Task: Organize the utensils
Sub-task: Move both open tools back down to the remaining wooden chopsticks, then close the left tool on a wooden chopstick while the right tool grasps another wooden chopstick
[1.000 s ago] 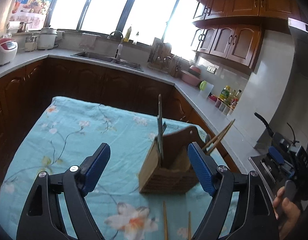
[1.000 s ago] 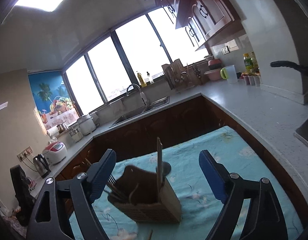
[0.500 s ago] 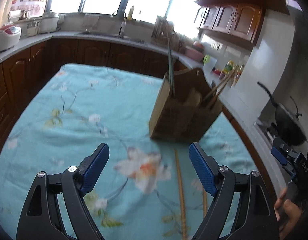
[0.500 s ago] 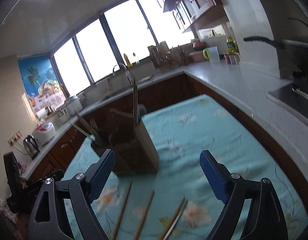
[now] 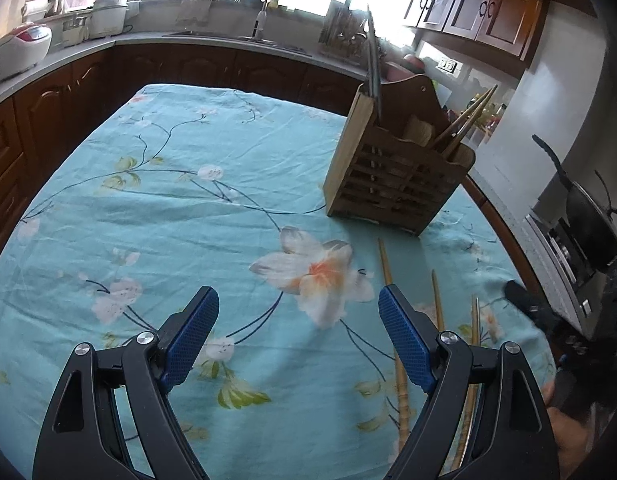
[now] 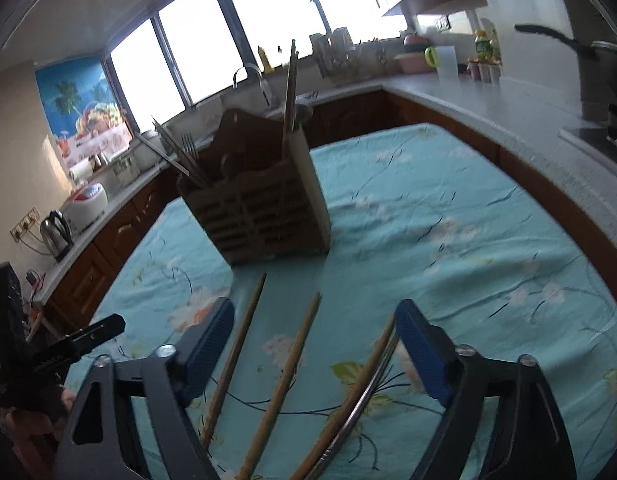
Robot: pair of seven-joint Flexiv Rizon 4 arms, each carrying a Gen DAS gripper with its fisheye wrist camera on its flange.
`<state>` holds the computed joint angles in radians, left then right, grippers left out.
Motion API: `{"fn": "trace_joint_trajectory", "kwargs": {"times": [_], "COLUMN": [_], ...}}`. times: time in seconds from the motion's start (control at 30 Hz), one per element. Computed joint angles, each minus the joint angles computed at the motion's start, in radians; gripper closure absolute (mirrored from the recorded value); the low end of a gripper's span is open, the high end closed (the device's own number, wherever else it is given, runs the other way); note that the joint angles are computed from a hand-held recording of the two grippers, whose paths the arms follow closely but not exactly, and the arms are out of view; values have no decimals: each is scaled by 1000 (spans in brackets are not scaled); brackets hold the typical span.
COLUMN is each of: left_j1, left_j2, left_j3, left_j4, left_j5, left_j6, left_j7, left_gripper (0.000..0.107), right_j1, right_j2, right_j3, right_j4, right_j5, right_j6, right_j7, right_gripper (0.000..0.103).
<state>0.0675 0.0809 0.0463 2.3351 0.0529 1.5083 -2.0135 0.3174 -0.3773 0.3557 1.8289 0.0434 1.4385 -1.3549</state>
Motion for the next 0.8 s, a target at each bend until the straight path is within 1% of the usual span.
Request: {"fn": "trace_joint_trajectory", "kwargs": {"times": [0.07,0.1,0.13,0.2,0.23,0.3,0.33,0.4,0.43,0.47,0.5,0.53,0.63,0.67,0.73,0.8], "left_j1": [-1,-4,-8,-15,-20,-29,-32,-37,-41,-45,-50,-54,-68,-73,-84,-99], "left_j2": [-6,-12,-18,-29,-36,-51,-57,-73,-80,-92,-104,-115,-157,-171,-214,-253], "left_j3": [2,4,6,8,9,8,8,6,5,2,0,-1,-10,-12,-19,-16], "left_j4": [-3,-5,-7,-11,-14,-25,-33,-55,-63,-76,-91,-105,-153,-170,-222,-277], "left_j5": [-10,-19,-33,-53,-69,-97,-100,-104,-112,-124,-129,-130,-140,-143,-146,-133], "left_j6": [-10,-11,-15,-20,-21,-30,-39,-58,-64,-77,-90,-101,-133,-139,-165,-202], "left_j7": [7,16,27,45,59,91,99,115,126,142,152,159,194,202,226,230], "left_gripper": [23,23,23,23,23,23,23,23,23,23,23,23,23,23,27,31], "right_j1": [3,1,9,31,41,51,66,81,95,114,118,107,103,86,69,23], "right_j2": [-21,-34,-43,-65,-76,-99,-107,-122,-127,-128,-131,-136,-139,-142,-145,-155], "right_j3": [6,14,10,-8,-15,-22,-38,-53,-69,-91,-98,-88,-103,-97,-94,-56], "right_j4": [-28,-47,-55,-83,-98,-131,-140,-158,-159,-158,-162,-170,-175,-181,-189,-219], "right_j5": [-4,1,1,-12,-17,-19,-31,-46,-64,-93,-106,-100,-111,-97,-85,-31], "right_j6": [-58,-91,-108,-157,-183,-228,-241,-267,-264,-266,-273,-278,-280,-284,-289,-318], "right_j7": [0,-8,-8,-2,1,-1,8,14,19,30,33,22,31,27,22,-12], "right_gripper": [48,52,53,61,68,71,72,78,79,89,95,96,96,96,96,95]}}
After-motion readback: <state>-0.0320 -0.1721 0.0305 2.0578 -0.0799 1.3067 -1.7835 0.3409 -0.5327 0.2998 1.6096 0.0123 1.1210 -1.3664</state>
